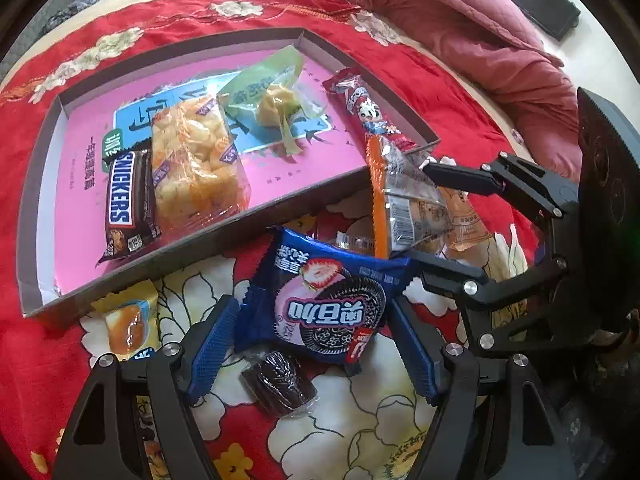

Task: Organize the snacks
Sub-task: 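Grasp clear nut bag with orange label with right tool while left grasps blue cookie pack, then lift nut bag with right tool while left lifts blue cookie pack toward box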

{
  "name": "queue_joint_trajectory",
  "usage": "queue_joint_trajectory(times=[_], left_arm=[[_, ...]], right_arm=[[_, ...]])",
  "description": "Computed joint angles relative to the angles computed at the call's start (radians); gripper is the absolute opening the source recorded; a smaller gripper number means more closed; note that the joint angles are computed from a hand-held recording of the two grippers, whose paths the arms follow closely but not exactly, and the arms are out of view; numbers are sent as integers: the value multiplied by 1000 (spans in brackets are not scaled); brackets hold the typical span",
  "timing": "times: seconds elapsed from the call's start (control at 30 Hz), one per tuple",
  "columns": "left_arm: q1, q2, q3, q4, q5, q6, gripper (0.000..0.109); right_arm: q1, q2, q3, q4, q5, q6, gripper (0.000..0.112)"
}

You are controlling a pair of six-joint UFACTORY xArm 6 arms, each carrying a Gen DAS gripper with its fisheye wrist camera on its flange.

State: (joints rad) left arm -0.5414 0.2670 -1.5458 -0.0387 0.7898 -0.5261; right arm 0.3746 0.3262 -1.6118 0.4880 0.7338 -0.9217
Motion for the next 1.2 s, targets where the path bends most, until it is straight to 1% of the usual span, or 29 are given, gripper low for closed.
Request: queue_joint_trajectory(times=[0.2,0.23,0.27,0.3,0.47,0.6,0.77,0.9,1.2], left_arm=[[1,13,-18,-6,20,2,78],[2,15,-20,-8,20,1,78],[3,16,-22,-10,19,1,78],[4,18,-24,-11,18,-3,78],[9,14,-15,-23,-1,-15,78],[9,9,-5,-20,-13,-34,77],[10,-13,30,-7,-38,-89,69],[10,-34,58,7,-63,-122,66],[1,-45,56,39,-58,-146,61]], right_arm=[[-19,46,-63,79,66,-42,70],[-22,53,-74,89,80,-47,64],[-26,62,-88,104,101,-55,50],[-27,65,-92,105,108,-53,44],[-34,70,-104,112,130,-35,44],[-56,83,-135,168,178,-14,44],[-71,90,-153,226,201,7,44],[-74,93,-162,238,214,20,44],[-80,92,-165,266,228,27,44]])
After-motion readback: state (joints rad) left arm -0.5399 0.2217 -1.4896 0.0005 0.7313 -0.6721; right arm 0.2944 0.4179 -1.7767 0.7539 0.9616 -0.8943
